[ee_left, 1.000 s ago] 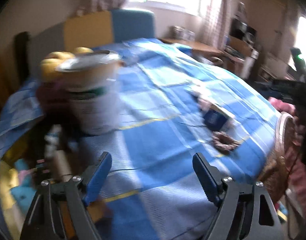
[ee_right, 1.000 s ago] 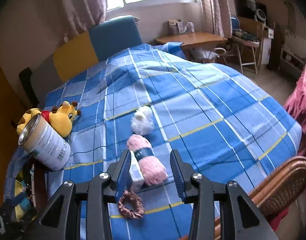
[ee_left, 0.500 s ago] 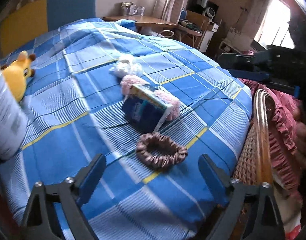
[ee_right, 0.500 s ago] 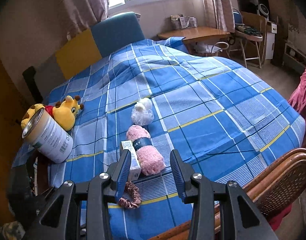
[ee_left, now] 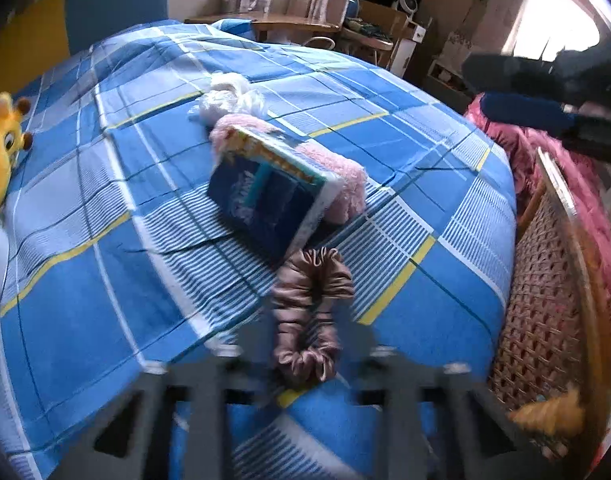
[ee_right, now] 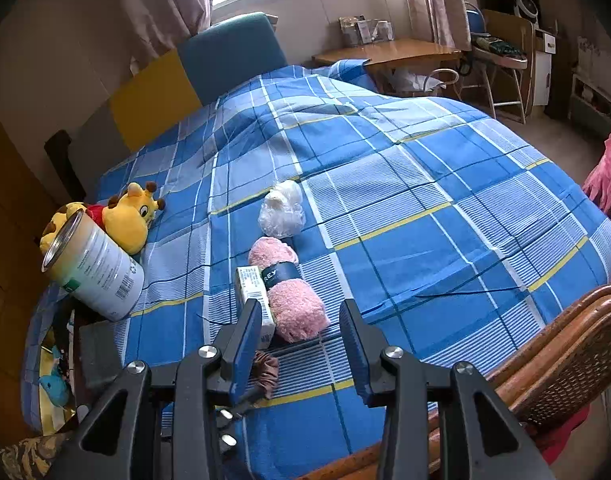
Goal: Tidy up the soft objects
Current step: 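Grasp the brown satin scrunchie with the left gripper, then grasp the blue Tempo tissue pack with the right gripper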
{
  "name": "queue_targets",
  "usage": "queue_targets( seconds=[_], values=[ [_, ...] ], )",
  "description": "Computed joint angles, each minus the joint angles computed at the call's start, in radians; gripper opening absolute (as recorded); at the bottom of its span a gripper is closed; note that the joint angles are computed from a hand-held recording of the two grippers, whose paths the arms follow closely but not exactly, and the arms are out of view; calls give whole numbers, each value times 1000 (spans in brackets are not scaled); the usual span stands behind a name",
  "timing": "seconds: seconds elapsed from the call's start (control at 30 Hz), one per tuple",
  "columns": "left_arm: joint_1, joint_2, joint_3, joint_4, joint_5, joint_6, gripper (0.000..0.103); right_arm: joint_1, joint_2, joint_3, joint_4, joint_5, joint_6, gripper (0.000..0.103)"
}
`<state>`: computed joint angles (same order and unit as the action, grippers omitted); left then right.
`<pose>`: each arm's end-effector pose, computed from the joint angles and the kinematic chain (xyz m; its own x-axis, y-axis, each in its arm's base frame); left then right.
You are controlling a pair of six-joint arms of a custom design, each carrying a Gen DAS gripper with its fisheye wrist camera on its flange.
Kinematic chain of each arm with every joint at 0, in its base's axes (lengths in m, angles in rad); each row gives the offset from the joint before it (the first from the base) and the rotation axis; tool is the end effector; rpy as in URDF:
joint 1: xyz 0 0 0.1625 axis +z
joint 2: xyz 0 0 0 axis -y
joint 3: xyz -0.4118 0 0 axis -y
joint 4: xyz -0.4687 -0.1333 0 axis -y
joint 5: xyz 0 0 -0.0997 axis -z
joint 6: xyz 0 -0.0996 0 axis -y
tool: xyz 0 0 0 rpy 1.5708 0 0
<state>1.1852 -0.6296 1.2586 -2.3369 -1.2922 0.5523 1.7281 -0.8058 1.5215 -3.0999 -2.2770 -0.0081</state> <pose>-0.1609 -0.8237 0.0480 -0.5750 0.7598 -0.3036 0.7920 0.6100 0.0266 0.1873 -0.7423 0.1724 -0.8244 0.3410 0.4517 -0.1143 0.6813 -0.7230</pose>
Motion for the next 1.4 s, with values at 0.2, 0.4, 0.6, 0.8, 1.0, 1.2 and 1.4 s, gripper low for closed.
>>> queue_targets(
  seconds=[0.2,0.4,0.6,0.8,1.0,1.2,1.4],
  values=[
    [29,-59,29,-37,14,-28,8,7,34,-55,95,17,-20,40],
    [62,-119,76,-112,116,-81,8,14,89,-145,235,17,0,40],
    [92,-133,87,-145,157,-124,12,23,173,-283,413,-36,-21,40],
    [96,-133,95,-164,148,-142,13,13,284,-475,639,-121,-7,40],
    [103,-142,114,-199,122,-135,13,4,364,-605,795,-152,33,40],
    [103,-147,134,-242,122,-127,13,24,380,-594,767,-104,-73,37],
    [105,-144,130,-243,116,-142,13,6,413,-636,779,-94,3,44]
  ],
)
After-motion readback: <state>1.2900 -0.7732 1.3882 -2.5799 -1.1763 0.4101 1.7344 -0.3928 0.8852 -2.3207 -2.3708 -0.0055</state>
